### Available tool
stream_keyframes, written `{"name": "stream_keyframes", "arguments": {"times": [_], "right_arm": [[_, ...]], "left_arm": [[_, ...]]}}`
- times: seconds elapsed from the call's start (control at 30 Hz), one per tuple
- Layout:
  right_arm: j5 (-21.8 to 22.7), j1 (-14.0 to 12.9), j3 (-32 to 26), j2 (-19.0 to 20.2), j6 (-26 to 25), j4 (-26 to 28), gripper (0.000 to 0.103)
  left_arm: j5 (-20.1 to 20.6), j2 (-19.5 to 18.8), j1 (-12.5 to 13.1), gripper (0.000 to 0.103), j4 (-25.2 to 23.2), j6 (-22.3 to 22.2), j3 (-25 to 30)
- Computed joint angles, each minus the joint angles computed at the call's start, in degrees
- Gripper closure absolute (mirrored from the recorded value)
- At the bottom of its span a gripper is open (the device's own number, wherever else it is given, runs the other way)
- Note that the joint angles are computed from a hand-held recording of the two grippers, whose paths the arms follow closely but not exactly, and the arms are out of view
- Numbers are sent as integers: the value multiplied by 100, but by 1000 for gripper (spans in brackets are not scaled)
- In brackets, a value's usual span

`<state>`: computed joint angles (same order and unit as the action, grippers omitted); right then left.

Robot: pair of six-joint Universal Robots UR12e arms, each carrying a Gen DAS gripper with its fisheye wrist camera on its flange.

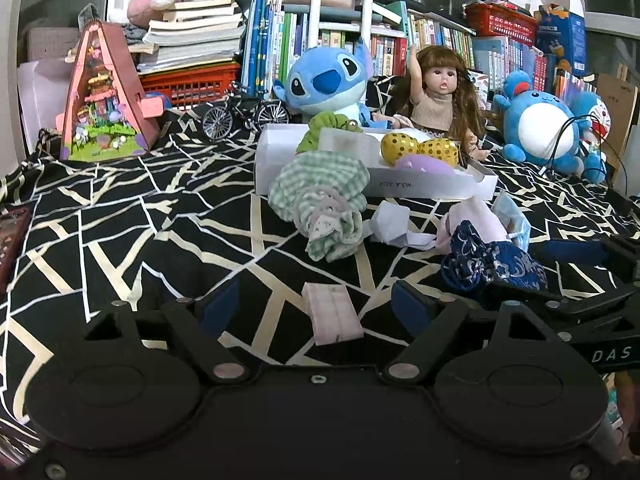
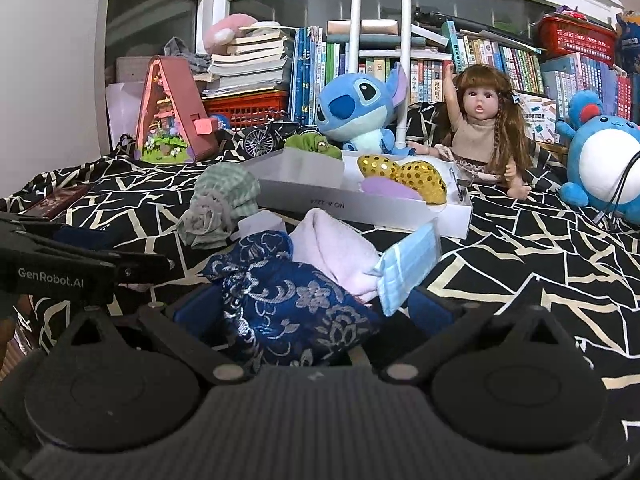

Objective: Organize soft objects
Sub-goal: 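Grasp the blue floral pouch with the right tool while the left tool grasps the pink checked cloth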

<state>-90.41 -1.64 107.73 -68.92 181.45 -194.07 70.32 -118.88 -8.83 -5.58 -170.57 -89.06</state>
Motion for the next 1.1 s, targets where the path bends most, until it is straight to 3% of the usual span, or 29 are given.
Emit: {"name": "stream_keyframes", "arguments": {"times": [0.53,0.77,0.93,1.1], "right_arm": [[43,25,-38,25,78,113,0],[-44,48,-29,40,109,93,0],[-175,92,-34,56,101,85,2],[-283,106,-40,73,203,50,4]], "left_arm": [[-100,28,15,41,-162,-26,-18],[-181,53,9,56,-299,74,-31],[-140,72,-13,76,-243,146,-71],[-146,94,-19,78,-125,162,-117]]}}
